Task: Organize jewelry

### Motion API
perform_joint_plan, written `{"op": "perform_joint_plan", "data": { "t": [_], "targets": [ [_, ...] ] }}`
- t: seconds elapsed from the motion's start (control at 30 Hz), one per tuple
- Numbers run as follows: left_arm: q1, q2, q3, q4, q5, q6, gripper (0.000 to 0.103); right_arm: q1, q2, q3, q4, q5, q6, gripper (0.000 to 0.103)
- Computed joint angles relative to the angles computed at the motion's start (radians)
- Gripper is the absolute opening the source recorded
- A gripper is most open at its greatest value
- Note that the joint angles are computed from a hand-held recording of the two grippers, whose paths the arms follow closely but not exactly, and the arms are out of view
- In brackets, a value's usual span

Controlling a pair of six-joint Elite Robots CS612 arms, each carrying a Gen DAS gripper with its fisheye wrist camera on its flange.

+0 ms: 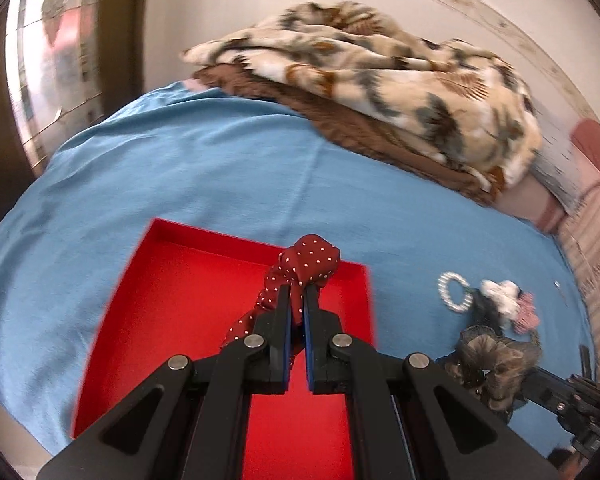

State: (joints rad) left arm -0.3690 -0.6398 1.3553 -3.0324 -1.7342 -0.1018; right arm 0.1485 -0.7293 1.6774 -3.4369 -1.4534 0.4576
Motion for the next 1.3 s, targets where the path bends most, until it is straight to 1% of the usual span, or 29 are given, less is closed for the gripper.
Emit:
{"op": "perform_joint_plan", "data": {
  "t": [0.07, 0.17, 0.27, 0.4, 0.5, 0.53, 0.6, 0.63, 0.67, 0.73, 0.77, 0.8, 0.83, 0.87, 0.93, 1.03, 1.13, 1.23, 1.3],
  "targets": [
    [0.008, 0.016, -0.024, 0.004, 0.017, -0.006, 0.005, 0.004, 0.028, -0.065, 0.025, 0.033, 0.001, 0.006],
    [0.017, 0.046, -0.072, 0.016, 0.05, -0.011, 0.005, 0.008, 0.071, -0.164, 0.076, 0.064, 0.002, 0.006],
    [0.024, 0.075, -0.113, 0.025, 0.062, -0.018, 0.005, 0.008, 0.12, -0.261, 0.132, 0.094, 0.015, 0.006],
    [0.03, 0.107, -0.169, 0.072, 0.069, -0.021, 0.005, 0.0, 0.188, -0.372, 0.202, 0.133, 0.053, 0.006],
    [0.028, 0.123, -0.193, 0.085, 0.099, -0.024, 0.006, 0.001, 0.226, -0.44, 0.302, 0.093, 0.039, 0.006],
    [0.025, 0.126, -0.196, 0.082, 0.119, -0.025, 0.008, 0.001, 0.232, -0.45, 0.321, 0.08, 0.039, 0.006],
    [0.021, 0.129, -0.199, 0.082, 0.147, -0.019, 0.017, 0.003, 0.239, -0.462, 0.348, 0.048, 0.033, 0.007],
    [0.021, 0.13, -0.2, 0.082, 0.142, -0.019, 0.02, 0.002, 0.239, -0.463, 0.352, 0.039, 0.029, 0.008],
    [0.022, 0.129, -0.199, 0.078, 0.13, -0.017, 0.024, 0.004, 0.238, -0.463, 0.356, 0.024, 0.021, 0.008],
    [0.022, 0.126, -0.193, 0.068, 0.123, -0.01, 0.037, 0.008, 0.232, -0.459, 0.361, -0.005, -0.003, 0.008],
    [0.019, 0.123, -0.185, 0.053, 0.13, -0.006, 0.05, 0.01, 0.232, -0.461, 0.362, -0.016, -0.014, 0.013],
    [0.017, 0.12, -0.177, 0.036, 0.14, -0.003, 0.06, 0.013, 0.228, -0.457, 0.36, -0.032, -0.026, 0.017],
    [0.014, 0.117, -0.167, 0.015, 0.155, 0.001, 0.063, 0.016, 0.221, -0.447, 0.353, -0.055, -0.04, 0.03],
    [0.011, 0.112, -0.155, -0.005, 0.17, 0.006, 0.066, 0.019, 0.213, -0.436, 0.341, -0.074, -0.049, 0.047],
    [0.01, 0.105, -0.141, -0.018, 0.173, 0.009, 0.067, 0.022, 0.2, -0.412, 0.314, -0.1, -0.059, 0.057],
    [0.01, 0.095, -0.121, -0.019, 0.172, -0.006, 0.067, 0.021, 0.168, -0.352, 0.271, -0.119, -0.06, 0.058],
    [0.009, 0.084, -0.096, -0.038, 0.171, -0.026, 0.067, 0.019, 0.126, -0.261, 0.216, -0.15, -0.06, 0.062],
    [0.008, 0.07, -0.064, -0.085, 0.157, -0.047, 0.067, 0.01, 0.079, -0.152, 0.158, -0.181, -0.043, 0.065],
    [0.006, 0.057, -0.032, -0.135, 0.144, -0.057, 0.067, -0.002, 0.041, -0.057, 0.108, -0.204, -0.01, 0.065]
  ]
}}
